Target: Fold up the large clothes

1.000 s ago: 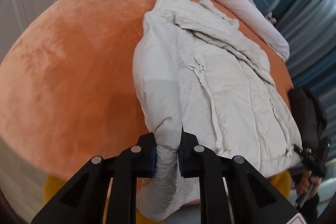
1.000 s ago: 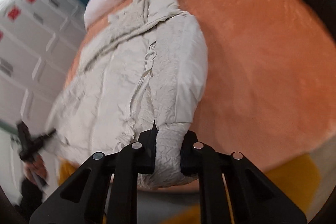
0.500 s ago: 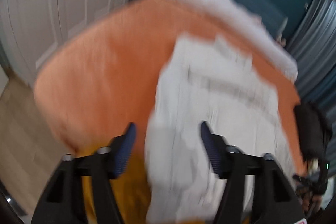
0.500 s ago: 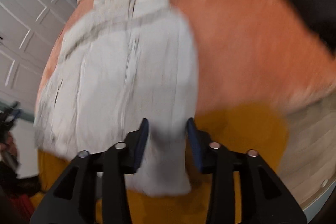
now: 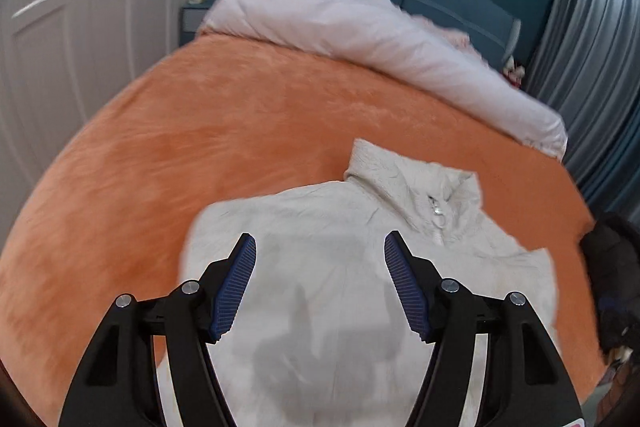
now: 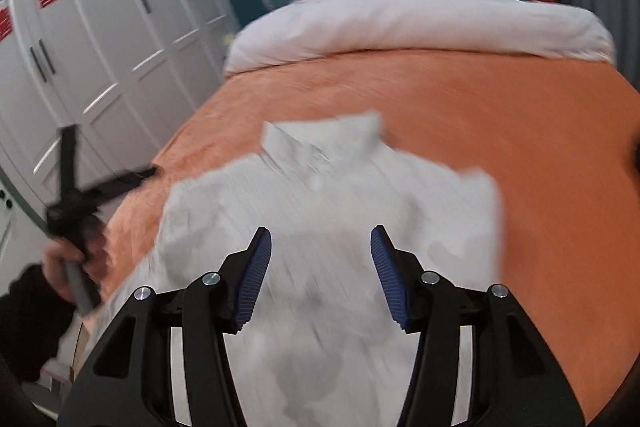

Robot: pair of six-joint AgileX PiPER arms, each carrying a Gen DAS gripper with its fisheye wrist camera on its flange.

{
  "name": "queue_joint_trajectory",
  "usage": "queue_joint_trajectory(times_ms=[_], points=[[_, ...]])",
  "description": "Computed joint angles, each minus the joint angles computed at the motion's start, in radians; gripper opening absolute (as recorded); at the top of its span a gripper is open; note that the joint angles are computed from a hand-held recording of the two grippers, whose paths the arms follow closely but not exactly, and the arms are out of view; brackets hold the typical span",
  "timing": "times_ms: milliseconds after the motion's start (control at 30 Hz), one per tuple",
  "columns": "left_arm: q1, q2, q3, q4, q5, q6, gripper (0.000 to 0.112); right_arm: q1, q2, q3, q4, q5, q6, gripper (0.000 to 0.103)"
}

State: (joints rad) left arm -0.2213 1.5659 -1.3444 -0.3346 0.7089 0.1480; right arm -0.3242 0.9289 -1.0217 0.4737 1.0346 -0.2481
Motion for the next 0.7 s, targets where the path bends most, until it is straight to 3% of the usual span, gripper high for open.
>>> queue_joint_trajectory(times_ms=[100, 200, 333, 467, 500, 533, 600, 667, 700], points=[[-0.035, 0.156, -0.075, 0.034, -0.062, -0.029, 0.064, 0.216, 0.261, -0.115, -0.074, -0.19, 0.102, 0.051], [-0.021, 0.296, -0.153, 0.007, -0.072, -0.055, 0.062, 0.327, 0.544, -0.323, -0.131, -0.263, 0.145, 0.051], [0.005, 0.364, -0.133, -0.024, -0.126, -0.042, 0.06, 0.409, 0.92, -0.714, -0.226, -0.203, 0.279, 0.051], [-0.033, 0.346, -0.01, 0.026, -0.3, -0.032, 0.06, 0.479, 1.218, -1.076, -0.331, -0.002, 0.381, 0.047], [-0.036, 0.344, 0.0, 0.031, -0.314, -0.035, 0.061, 0.496, 1.266, -1.133, -0.365, 0.047, 0.397, 0.016], [-0.034, 0.343, 0.006, 0.025, -0.316, -0.032, 0.061, 0.51, 1.291, -1.155, -0.405, 0.055, 0.402, 0.006], [-0.023, 0.342, 0.022, -0.042, -0.336, 0.031, 0.061, 0.482, 1.235, -1.079, -0.367, -0.039, 0.404, 0.004], [-0.012, 0.333, 0.051, -0.136, -0.36, 0.118, 0.061, 0.387, 1.144, -0.903, -0.188, -0.2, 0.411, 0.004], [-0.014, 0.335, 0.05, -0.138, -0.365, 0.121, 0.061, 0.358, 1.146, -0.865, -0.123, -0.221, 0.397, 0.004]])
